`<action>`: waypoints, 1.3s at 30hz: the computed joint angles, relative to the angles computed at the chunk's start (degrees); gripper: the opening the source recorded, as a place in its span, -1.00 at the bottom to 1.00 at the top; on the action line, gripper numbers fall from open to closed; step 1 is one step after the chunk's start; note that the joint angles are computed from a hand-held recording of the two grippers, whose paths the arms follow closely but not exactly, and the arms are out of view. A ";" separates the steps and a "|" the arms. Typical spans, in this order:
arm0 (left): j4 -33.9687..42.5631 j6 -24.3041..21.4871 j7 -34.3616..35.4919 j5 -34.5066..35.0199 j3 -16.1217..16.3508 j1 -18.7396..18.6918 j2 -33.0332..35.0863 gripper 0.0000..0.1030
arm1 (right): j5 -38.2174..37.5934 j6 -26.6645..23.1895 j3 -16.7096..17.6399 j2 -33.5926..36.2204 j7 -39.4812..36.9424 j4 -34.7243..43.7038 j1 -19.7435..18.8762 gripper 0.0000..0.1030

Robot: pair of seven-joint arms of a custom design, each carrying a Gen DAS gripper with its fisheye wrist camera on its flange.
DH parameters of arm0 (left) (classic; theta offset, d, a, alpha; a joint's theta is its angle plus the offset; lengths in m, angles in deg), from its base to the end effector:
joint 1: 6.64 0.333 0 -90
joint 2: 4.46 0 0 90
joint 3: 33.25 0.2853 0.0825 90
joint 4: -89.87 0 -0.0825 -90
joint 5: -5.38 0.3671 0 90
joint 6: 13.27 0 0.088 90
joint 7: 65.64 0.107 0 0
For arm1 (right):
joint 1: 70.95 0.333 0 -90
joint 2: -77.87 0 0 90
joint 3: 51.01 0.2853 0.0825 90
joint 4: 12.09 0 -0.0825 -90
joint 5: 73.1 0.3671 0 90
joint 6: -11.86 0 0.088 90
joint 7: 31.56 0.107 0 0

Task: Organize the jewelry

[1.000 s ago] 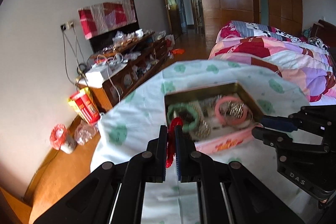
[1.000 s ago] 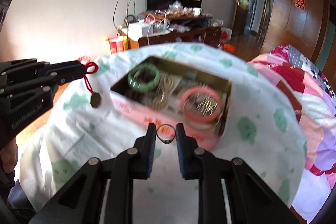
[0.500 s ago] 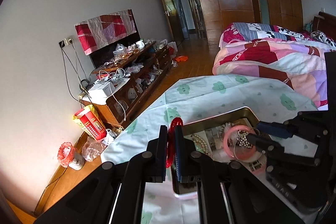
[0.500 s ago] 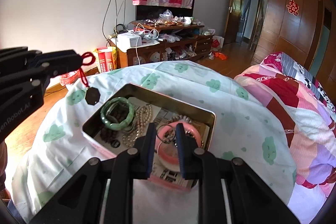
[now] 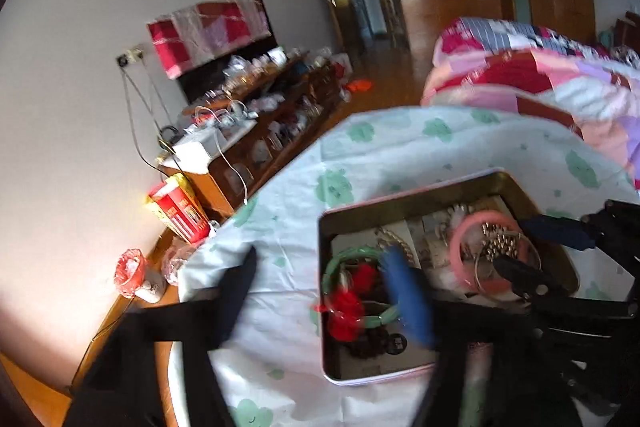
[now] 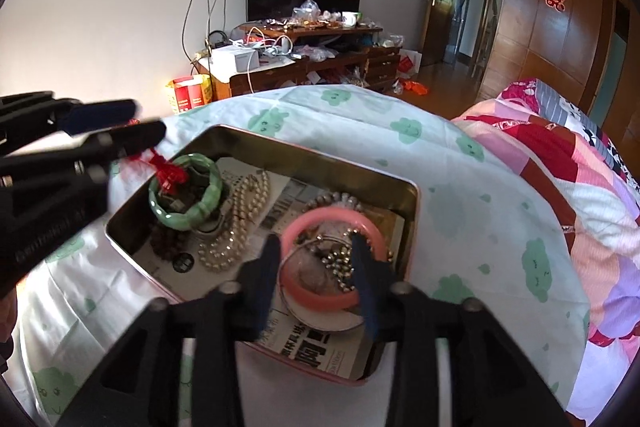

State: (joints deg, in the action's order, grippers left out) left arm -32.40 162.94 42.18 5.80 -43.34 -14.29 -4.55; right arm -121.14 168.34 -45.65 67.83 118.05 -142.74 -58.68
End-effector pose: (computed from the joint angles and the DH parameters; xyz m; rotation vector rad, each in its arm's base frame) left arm 0.5474 -0.1758 0.5011 -1.0621 2.0832 -0.8387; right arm 0.4839 0.1849 0.4655 -1.7275 1.8207 -0.8345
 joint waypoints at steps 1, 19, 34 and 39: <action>-0.86 1.18 0.79 -1.32 -0.45 0.47 -0.61 0.63 | -0.55 -0.35 0.19 -0.28 0.67 -0.20 -0.09 -0.12; -7.78 -0.42 22.72 -30.24 1.67 -2.60 -8.96 0.63 | -5.78 -3.60 3.50 -10.96 8.76 -6.50 -0.83 0.37; -8.68 -1.10 23.38 -31.40 0.38 -0.93 -10.39 0.63 | -7.10 -3.68 3.99 -12.28 10.70 -7.66 -1.20 0.48; -8.47 -1.50 23.50 -31.50 0.60 -1.02 -10.46 0.63 | -7.64 -3.51 4.09 -13.02 11.09 -8.36 -1.35 0.49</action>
